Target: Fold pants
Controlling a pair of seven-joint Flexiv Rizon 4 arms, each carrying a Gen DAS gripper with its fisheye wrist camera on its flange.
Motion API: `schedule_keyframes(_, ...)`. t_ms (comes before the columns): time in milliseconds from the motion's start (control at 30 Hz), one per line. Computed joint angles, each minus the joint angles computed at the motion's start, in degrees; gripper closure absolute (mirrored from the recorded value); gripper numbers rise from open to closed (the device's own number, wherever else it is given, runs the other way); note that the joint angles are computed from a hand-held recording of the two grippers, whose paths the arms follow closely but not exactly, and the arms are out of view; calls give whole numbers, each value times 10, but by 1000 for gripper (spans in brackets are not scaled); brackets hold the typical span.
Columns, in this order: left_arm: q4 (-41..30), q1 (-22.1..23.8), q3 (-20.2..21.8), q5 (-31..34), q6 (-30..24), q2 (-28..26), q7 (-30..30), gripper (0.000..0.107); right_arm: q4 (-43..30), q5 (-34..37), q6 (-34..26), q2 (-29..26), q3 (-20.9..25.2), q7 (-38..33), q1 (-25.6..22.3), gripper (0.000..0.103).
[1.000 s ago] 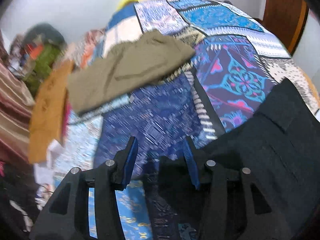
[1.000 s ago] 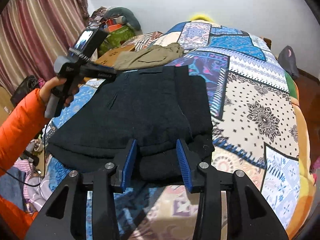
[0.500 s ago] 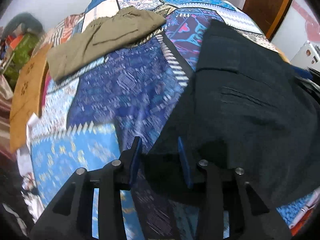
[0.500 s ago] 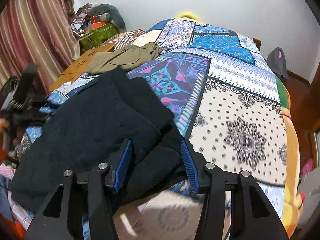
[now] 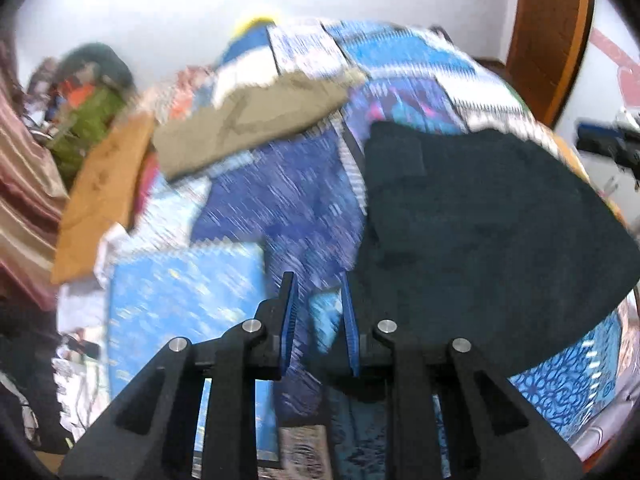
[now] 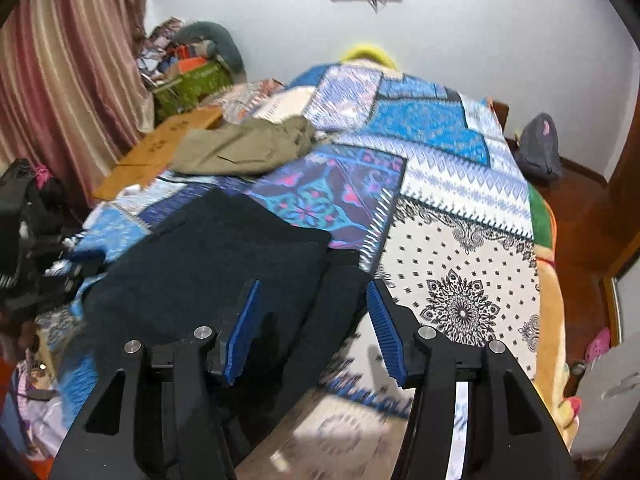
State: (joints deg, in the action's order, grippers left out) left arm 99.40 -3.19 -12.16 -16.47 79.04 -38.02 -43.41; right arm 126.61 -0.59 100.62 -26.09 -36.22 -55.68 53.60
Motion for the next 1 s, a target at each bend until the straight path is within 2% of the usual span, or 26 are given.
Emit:
schedule_keyframes(33,4,16,-22,-11,7,6,9,86,10,4,8,7,-16,1,24,52)
schedule_keyframes(133,33,88,-125,-62,28,22,61,86,22,27,28,11,-44,-6,77,52)
schedule_keyframes(233,65,142,-213,-100,46,29,116,86,21,59,59,7,-19,-14,86,52)
schedule_keyframes(300,79,158,-245,-112,32,30,141,86,14,73,63,-1,0,-22,86,52)
schedule_keyframes(400,88,130,-224,-114,24,30,151,86,-4,69,46,-8,80,-30,26,52)
schedule_keyframes(433,85,113,-206,-111,17,27,149,86,-5,63,35,-14,88,-30,21,52)
schedule_keyframes(500,70,61,-146,-92,17,17,133,86,-3,53,25,-33,70,-34,36,53)
schedule_keyframes(533,64,45,-127,-84,22,9,127,87,-2,52,35,-37,83,-34,25,53)
schedule_keyframes(633,36,20,-96,-71,14,-11,111,87,-2,50,43,-34,107,-41,-1,55)
schedule_keyframes(700,1,-24,-42,-35,16,-26,69,87,1,48,35,-38,77,-54,21,56)
schedule_keyframes(733,-12,-37,-27,-38,6,-31,66,87,1,46,33,-41,70,-60,26,56)
schedule_keyframes(800,-48,-45,-16,-35,-38,-45,43,87,2,42,31,-40,71,-65,21,56)
schedule_keyframes(867,-70,-48,-14,-30,-56,-56,35,87,5,43,22,-41,52,-67,31,56)
schedule_keyframes(933,-77,-47,-17,-28,-60,-60,33,87,5,42,12,-48,30,-63,38,56)
schedule_keyframes(1000,-72,-42,-27,-28,-52,-57,38,87,6,39,10,-47,34,-56,23,56)
